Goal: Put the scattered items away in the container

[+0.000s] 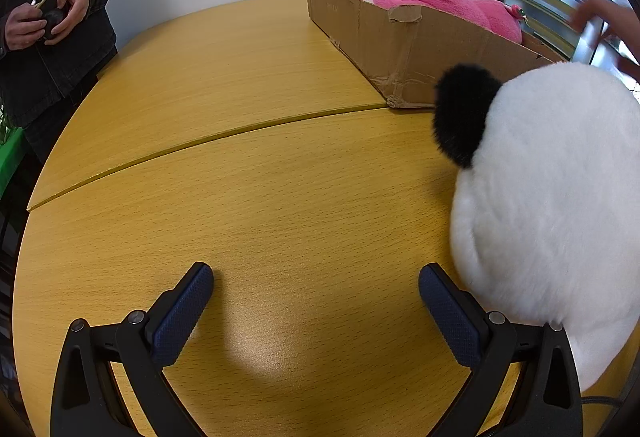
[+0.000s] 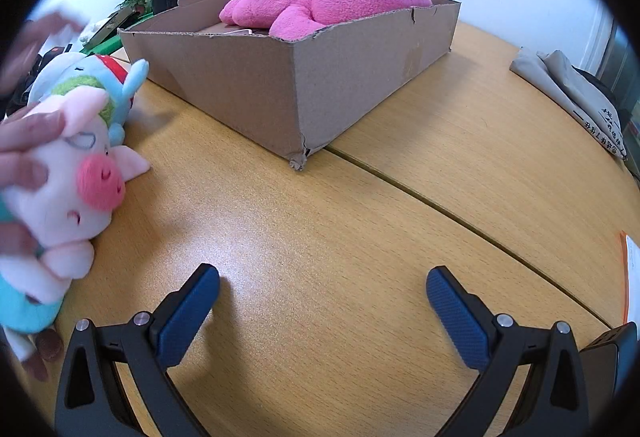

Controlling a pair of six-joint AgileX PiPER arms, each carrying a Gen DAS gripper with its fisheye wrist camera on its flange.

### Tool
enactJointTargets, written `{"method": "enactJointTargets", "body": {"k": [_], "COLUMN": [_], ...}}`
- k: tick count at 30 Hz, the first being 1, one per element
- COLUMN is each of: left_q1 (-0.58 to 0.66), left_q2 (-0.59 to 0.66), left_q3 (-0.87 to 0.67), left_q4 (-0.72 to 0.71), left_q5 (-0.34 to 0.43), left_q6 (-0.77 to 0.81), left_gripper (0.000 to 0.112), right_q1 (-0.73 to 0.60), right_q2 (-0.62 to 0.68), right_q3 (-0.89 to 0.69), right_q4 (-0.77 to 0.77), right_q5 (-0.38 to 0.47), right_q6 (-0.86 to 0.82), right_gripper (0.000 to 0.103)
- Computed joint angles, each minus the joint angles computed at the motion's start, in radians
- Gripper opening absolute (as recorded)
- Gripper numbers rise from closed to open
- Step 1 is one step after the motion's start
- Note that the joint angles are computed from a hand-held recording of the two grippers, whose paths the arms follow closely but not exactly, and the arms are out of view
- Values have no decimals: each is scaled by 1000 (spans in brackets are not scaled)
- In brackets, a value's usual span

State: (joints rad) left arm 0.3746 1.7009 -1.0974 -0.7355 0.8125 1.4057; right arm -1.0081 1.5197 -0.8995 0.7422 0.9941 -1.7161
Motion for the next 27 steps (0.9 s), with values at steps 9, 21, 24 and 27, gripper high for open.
{"method": "enactJointTargets", "body": {"k": [9,21,24,27], "left_q1": [4,3,3,3], "left_q2": [2,1,-2,-3], "left_q3": [0,0,2,2], "left_q4": [-3,-2,-2,-1], "left_q5": [1,1,1,1], "left_q6": [6,5,4,3], "left_gripper": [103,103,103,103], "right_q1": [4,7,8,8], "right_q2": [1,-1,-1,0], "right_q3": [-2,0,-1,-2], "right_q4": [-1,-2,-2,-2], "right_q5": [-2,-9,-9,-9], "right_q6": [5,17,18,19], "right_gripper": [103,103,103,103]}}
